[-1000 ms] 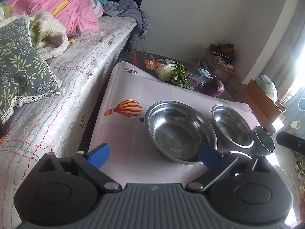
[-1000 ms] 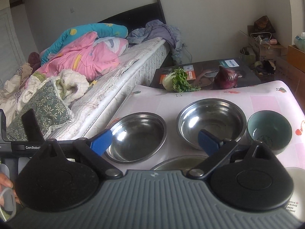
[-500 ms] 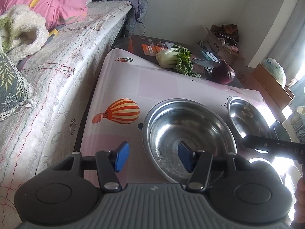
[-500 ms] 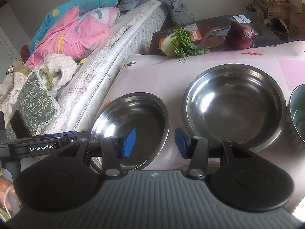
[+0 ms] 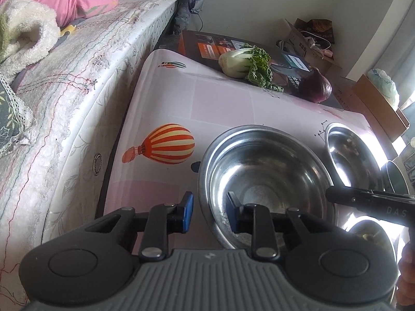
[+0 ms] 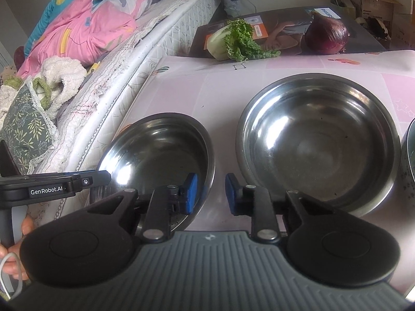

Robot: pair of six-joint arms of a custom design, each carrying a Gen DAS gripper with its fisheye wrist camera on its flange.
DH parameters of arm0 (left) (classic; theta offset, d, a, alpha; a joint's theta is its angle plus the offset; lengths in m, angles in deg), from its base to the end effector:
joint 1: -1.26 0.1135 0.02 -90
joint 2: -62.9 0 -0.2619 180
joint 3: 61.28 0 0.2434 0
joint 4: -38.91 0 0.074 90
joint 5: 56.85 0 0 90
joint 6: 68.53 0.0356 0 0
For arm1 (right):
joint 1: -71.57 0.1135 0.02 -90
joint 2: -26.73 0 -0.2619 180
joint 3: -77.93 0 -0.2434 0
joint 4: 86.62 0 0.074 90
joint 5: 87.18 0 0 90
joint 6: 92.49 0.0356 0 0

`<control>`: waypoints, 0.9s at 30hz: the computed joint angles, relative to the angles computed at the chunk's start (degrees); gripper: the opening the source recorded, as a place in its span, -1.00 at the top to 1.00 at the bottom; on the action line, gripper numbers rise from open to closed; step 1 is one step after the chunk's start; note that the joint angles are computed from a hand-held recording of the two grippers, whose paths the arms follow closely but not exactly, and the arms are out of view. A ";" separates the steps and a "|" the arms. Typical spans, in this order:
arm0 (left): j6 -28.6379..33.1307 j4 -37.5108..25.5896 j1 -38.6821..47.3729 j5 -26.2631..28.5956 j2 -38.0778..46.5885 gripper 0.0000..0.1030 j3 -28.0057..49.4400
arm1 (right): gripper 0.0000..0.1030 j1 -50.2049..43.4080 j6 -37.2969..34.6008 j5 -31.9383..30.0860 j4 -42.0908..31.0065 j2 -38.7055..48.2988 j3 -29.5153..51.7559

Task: Organize plates and bowls
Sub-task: 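Lift the steel bowl with the left tool and carry it toward the green bowl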

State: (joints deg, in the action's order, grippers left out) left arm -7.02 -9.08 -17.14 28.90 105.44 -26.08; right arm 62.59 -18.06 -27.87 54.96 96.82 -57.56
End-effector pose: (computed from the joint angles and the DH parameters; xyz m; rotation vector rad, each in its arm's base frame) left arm 0.1249 -0.0388 0.1694 -0.2535 2.5359 -0.2297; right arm 0.1966 -0.0127 0.1606 -0.3062 2.5229 0.5556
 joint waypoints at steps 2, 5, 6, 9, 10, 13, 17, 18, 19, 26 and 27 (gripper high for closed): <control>0.56 0.39 0.73 0.70 0.99 0.54 -0.07 | 0.60 0.38 0.30 0.07 0.47 1.13 0.24; 1.14 1.50 1.94 2.04 2.51 0.66 -0.28 | 0.68 1.18 0.74 -0.16 0.84 2.51 0.59; 1.32 1.92 2.42 2.63 2.82 0.70 -0.42 | 0.71 1.26 0.77 -0.43 0.81 2.79 0.67; 1.31 2.25 2.27 2.24 2.98 0.73 -0.61 | 0.75 2.00 1.37 -0.12 1.25 2.77 0.63; 1.33 2.25 2.13 2.10 2.95 0.73 -0.62 | 0.76 2.03 1.51 -0.16 1.13 2.72 0.67; 1.57 1.83 2.27 2.45 2.37 0.73 -0.60 | 0.77 2.23 1.73 -0.20 0.76 2.57 0.81; 1.60 0.69 1.68 1.76 1.11 0.73 -0.28 | 0.77 2.25 1.10 -0.30 0.27 1.60 0.80; 1.52 0.40 1.29 1.32 0.82 0.73 -0.19 | 0.77 2.26 0.98 -0.32 0.12 1.24 0.74; 1.48 0.03 0.94 0.93 0.43 0.73 -0.14 | 0.77 2.28 0.83 -0.31 -0.05 0.88 0.77; 1.29 -3.04 -0.31 -0.30 -2.51 0.72 0.59 | 0.77 1.61 -0.72 -0.98 -2.26 -1.46 1.00; 1.22 -3.63 -0.52 -0.47 -3.04 0.72 0.82 | 0.77 1.38 -0.95 -1.18 -2.74 -1.78 1.13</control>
State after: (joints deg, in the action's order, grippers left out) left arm -5.79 -12.70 -17.66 28.44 102.40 -25.27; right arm 63.96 -19.01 -29.06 52.22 95.04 -56.43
